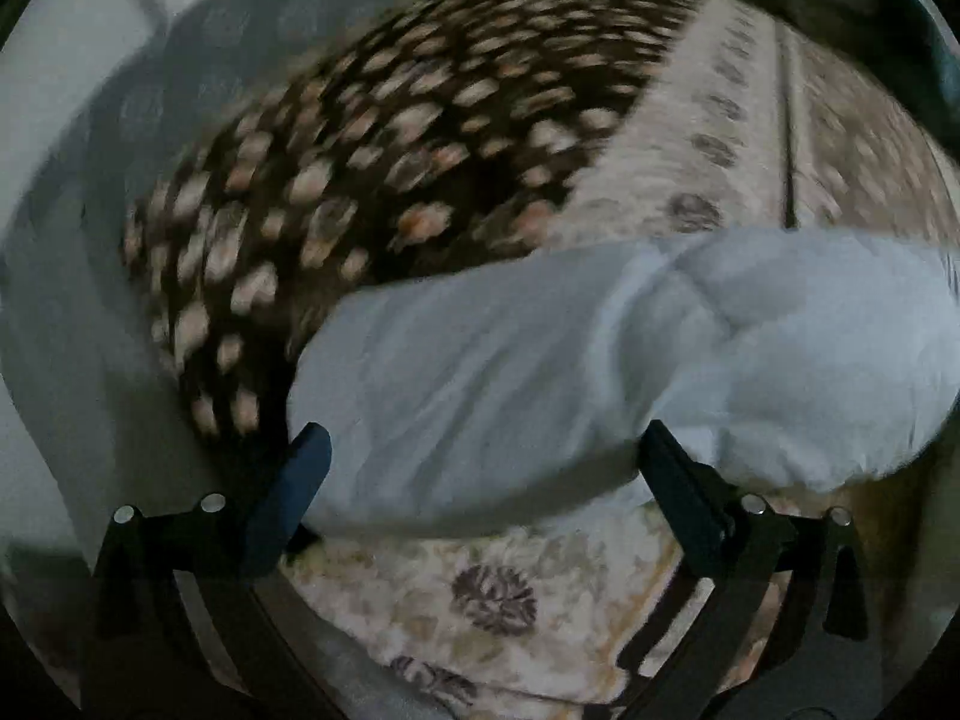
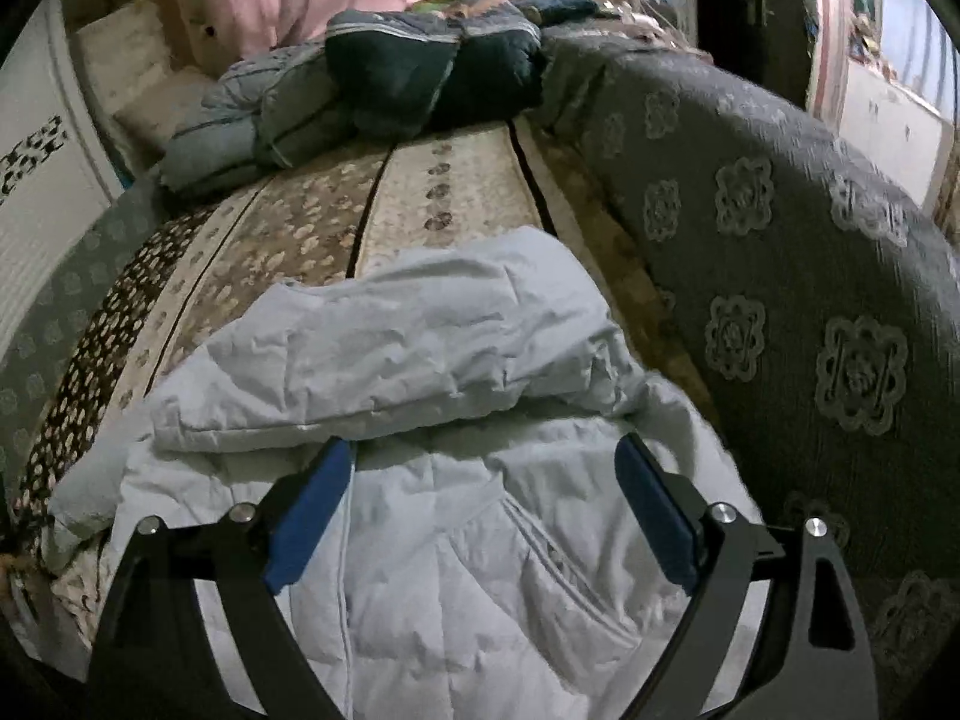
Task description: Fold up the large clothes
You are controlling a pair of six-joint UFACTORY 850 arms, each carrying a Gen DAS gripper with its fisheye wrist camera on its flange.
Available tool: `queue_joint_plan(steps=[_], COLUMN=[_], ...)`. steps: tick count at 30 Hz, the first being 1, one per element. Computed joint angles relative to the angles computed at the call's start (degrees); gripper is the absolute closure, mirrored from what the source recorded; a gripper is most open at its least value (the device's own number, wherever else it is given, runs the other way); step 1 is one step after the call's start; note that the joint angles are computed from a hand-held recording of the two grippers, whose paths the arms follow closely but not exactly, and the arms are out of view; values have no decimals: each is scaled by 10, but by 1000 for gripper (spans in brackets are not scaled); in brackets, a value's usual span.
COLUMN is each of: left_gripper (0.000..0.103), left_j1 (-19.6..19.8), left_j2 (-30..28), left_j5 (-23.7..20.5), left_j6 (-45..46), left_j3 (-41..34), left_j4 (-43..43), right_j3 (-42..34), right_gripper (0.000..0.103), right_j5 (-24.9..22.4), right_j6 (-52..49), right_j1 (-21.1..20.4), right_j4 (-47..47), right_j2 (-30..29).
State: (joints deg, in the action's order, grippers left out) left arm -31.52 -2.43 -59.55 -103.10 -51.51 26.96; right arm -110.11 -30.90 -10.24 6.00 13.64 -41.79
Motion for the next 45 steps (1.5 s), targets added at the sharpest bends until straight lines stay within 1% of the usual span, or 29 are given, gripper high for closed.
queue_joint_plan(steps=[3, 6, 7, 8, 9, 10, 11, 12, 13, 14, 15, 17, 19, 21, 22, 24, 25, 27, 28, 30, 32, 34, 35, 37, 39, 41, 42, 43, 45], left_gripper=[3, 3, 3, 3, 3, 3, 3, 3, 3, 3, 4, 16, 42, 59, 67, 73, 74, 75, 76, 77, 78, 82, 83, 85, 87, 100, 103, 103, 103], left_j1=[2, 8, 13, 25, 39, 52, 61, 62, 58, 49, 45, 45, 46, 41, 35, 19, 7, -11, -24, -37, -49, -61, -66, -83, -90, -105, -110, -114, -125], left_j2=[2, -18, -18, -19, -17, -23, -35, -58, -85, -108, -112, -97, -69, -55, -53, -51, -47, -43, -47, -55, -68, -86, -91, -132, -178, -239, -268, -291, -366], left_j5=[4, 2, 10, 42, 88, 125, 138, 127, 95, 64, 55, 61, 83, 79, 66, 32, 8, -32, -64, -101, -122, -133, -141, -154, -157, -158, -148, -141, -112], left_j6=[-29, -13, -3, 12, 32, 75, 133, 185, 230, 258, 262, 221, 156, 102, 80, 17, -32, -92, -125, -155, -191, -231, -234, -221, -175, -118, -85, -62, 12], left_j3=[3, -11, -7, 2, 17, 27, 26, 13, -12, -37, -47, -46, -33, -34, -41, -57, -67, -82, -98, -121, -150, -186, -201, -260, -330, -417, -463, -497, -611], left_j4=[2, -18, -31, -66, -101, -158, -202, -223, -220, -194, -169, -135, -107, -67, -42, 22, 62, 117, 153, 191, 225, 259, 270, 307, 337, 372, 387, 394, 406], right_j3=[0, -6, -8, -9, -10, -13, -14, -19, -23, -29, -31, -32, -28, -30, -31, -31, -33, -35, -33, -26, -15, -10, -10, -9, -9, -12, -10, -7, 0], right_gripper=[13, 13, 13, 13, 13, 13, 13, 13, 13, 13, 13, 13, 13, 13, 13, 13, 13, 13, 13, 13, 13, 13, 13, 13, 12, 12, 12, 12, 12], right_j5=[-1, -7, -8, -8, -9, -10, -11, -16, -20, -30, -33, -33, -28, -32, -33, -33, -34, -34, -31, -21, -1, 9, 9, 8, 6, 2, 5, 11, 24], right_j6=[24, 15, 13, 13, 16, 19, 21, 17, 14, 6, 0, -5, -13, -28, -33, -32, -33, -38, -37, -53, -67, -75, -79, -94, -101, -105, -107, -111, -124], right_j1=[-2, 3, 5, 7, 8, 9, 9, 7, 7, 7, 6, 9, 8, 4, 3, 3, 2, 0, -1, -7, -14, -20, -23, -30, -34, -40, -42, -46, -56], right_j4=[13, 11, 6, -2, -12, -16, -16, -9, -5, 1, 3, -9, -7, 11, 17, 14, 11, 8, 7, 29, 50, 66, 75, 96, 96, 91, 93, 97, 118], right_j2=[0, -4, -5, -6, -8, -9, -11, -14, -17, -22, -24, -25, -23, -25, -25, -26, -27, -28, -27, -22, -13, -8, -8, -7, -8, -11, -10, -9, -3])
